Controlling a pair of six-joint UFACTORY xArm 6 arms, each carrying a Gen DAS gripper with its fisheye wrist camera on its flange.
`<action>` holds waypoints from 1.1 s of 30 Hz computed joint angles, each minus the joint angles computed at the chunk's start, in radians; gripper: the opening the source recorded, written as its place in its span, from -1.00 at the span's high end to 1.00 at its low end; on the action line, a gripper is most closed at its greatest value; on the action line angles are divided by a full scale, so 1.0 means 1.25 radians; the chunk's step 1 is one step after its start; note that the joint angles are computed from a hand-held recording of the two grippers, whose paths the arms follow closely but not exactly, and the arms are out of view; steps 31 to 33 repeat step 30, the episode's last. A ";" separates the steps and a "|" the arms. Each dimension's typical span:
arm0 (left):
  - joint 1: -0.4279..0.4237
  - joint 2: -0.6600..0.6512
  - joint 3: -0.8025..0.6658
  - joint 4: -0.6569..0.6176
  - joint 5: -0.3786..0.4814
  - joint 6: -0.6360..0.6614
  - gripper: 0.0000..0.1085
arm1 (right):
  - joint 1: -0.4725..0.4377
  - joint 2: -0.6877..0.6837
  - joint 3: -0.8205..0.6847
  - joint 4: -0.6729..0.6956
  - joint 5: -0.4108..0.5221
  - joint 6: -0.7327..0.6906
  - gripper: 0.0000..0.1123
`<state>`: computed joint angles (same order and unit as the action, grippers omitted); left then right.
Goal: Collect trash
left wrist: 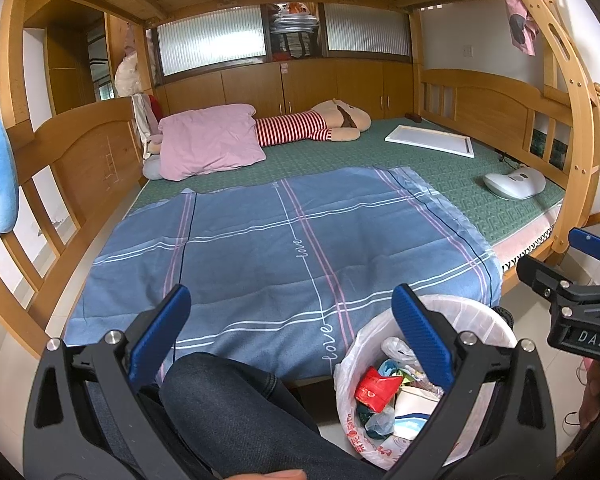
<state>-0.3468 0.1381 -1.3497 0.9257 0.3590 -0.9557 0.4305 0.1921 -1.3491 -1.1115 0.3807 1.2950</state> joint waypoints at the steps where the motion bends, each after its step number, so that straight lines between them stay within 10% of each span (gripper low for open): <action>1: 0.001 0.001 -0.001 0.000 0.000 0.001 -0.84 | 0.003 -0.002 0.003 -0.004 0.001 0.006 -0.78; 33: 0.013 0.027 -0.015 -0.022 0.002 0.028 -0.84 | -0.006 -0.008 0.009 -0.108 -0.052 0.138 -0.78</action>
